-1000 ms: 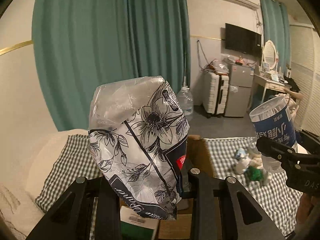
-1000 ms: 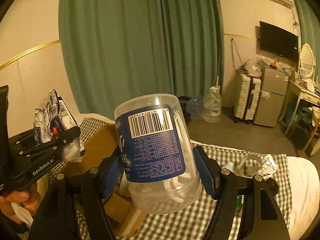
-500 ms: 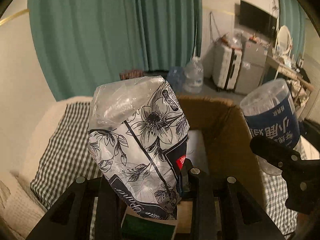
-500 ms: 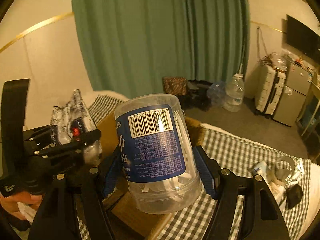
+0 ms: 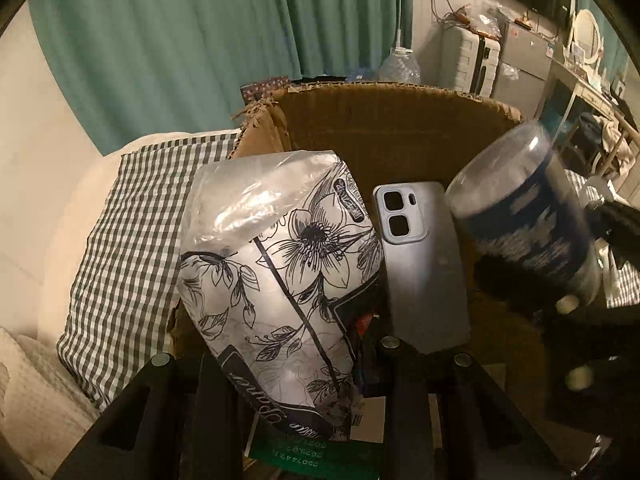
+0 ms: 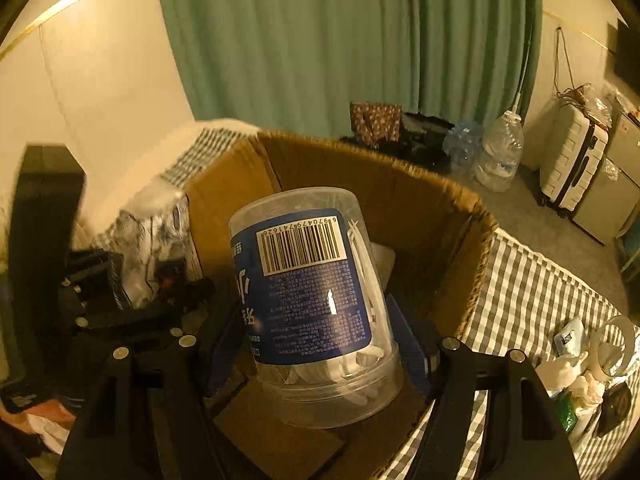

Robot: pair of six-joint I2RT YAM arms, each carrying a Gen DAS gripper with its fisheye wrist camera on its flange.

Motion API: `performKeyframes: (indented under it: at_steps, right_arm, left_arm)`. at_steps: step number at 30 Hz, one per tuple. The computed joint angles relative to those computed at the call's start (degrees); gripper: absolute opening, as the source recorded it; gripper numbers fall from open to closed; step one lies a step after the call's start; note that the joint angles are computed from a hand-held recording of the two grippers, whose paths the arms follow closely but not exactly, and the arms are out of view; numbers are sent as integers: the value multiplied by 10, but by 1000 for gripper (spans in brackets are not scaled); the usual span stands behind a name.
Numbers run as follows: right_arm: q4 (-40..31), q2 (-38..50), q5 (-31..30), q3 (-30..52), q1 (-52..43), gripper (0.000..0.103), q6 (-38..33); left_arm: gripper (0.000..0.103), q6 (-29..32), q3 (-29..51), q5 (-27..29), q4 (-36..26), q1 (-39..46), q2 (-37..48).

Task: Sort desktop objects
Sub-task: 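Open both tools to drop the snack bag and jar into the box, then move both tools back to the remaining pile on the bed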

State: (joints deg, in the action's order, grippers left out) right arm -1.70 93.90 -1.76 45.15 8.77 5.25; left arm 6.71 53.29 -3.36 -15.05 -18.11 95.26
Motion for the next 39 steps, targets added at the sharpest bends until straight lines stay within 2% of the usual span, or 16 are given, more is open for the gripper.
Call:
performKeyframes:
  at_steps: [5,9,12,15,19,20,24,30,32,39]
  right_arm:
    - [4,0,10,-4,9,68,-5]
    - [1,-16,35,-7,26,69,7]
    - [-1,-36,52,-14,30,71,12]
    - [-6,-65,59,-23,25,71,18]
    - [-18,-119,70,-38,19,71,27]
    - [-21,-139,72,-45,18,71,29]
    - [-28,-210,80,-71,16,74,35]
    - [-75,-312,106,-85,30,75,39]
    - [-94,-348,118,-87,35,76,42]
    - [-176,-468,147,-84,35,76,44]
  left_arm:
    - [30,0,4,-4,-7,-1,-3]
    - [44,-7,6,-8,-13,-2,-9]
    - [49,-9,5,-9,-22,-7,-26]
    - [58,-12,4,-10,-29,-12,-46]
    - [80,-15,-4,-13,-31,-21,-86]
    - [82,-17,-4,-19,-35,-26,-96]
    - [87,-21,-3,-36,-53,-45,-135]
    - [94,-42,-2,-63,-70,-68,-197]
    - [98,-44,-1,-57,-71,-67,-214]
    - [100,-83,1,-87,-99,-121,-284]
